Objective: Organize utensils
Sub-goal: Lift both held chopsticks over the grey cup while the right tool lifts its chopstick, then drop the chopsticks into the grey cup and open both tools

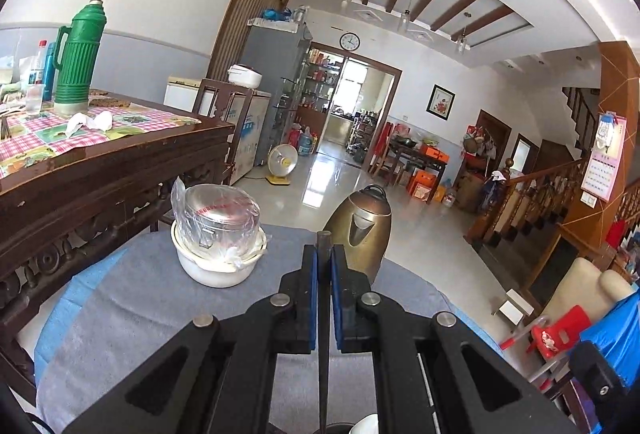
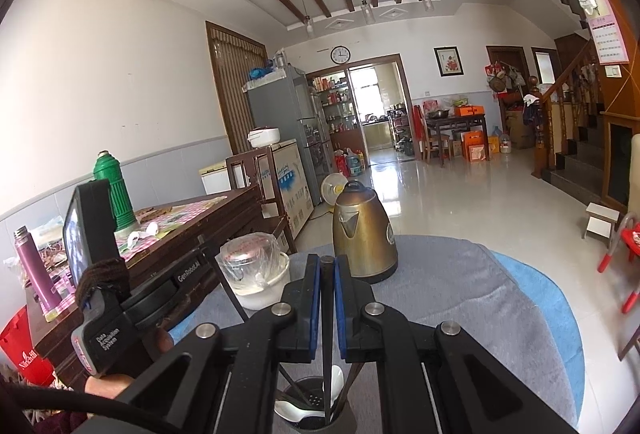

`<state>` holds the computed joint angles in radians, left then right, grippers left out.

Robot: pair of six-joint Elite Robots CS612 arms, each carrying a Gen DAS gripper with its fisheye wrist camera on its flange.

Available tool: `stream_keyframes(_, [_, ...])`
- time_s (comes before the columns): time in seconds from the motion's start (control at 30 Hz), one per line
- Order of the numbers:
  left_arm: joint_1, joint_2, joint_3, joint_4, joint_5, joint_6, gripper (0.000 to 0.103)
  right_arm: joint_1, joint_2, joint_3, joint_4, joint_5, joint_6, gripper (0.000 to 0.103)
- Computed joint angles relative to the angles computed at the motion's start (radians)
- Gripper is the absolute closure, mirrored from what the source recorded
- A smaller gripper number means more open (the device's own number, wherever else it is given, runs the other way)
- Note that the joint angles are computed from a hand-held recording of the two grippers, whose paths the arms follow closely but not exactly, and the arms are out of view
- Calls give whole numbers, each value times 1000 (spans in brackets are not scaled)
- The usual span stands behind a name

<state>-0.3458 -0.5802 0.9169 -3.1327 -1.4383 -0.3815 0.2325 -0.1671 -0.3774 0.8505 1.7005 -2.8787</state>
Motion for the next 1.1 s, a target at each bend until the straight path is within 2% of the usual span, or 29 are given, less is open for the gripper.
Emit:
stream_keyframes(0.57, [7,-9,22,18,-52,65,96,-6,-108,260,-48,-72,-2,96])
stream_keyframes(0.73, [-3,-26,45,30,6,122,94,-12,-136,323,-65,-102,10,95])
stream_keyframes(0.87, [-13,-41,69,34,67,171,92,-22,-201,461,-126,-150,41,95])
stream_keyframes(0.9, [-15,-47,79,38,84,183,91,-23,-214,488,-140,-158,45,95])
stream_keyframes(0.93, [-16,-52,86,43,92,189,83,-24,-231,525,-158,-163,47,95])
stream_keyframes(0.97, [-17,-56,92,45,99,194,70,-25,-229,520,-155,-169,50,95])
stream_keyframes(1.03, [-21,-67,110,37,138,208,56,-27,-247,558,-176,-184,61,94])
stream_keyframes(1.1, [-24,-75,126,19,170,228,55,-27,-262,587,-195,-188,69,94])
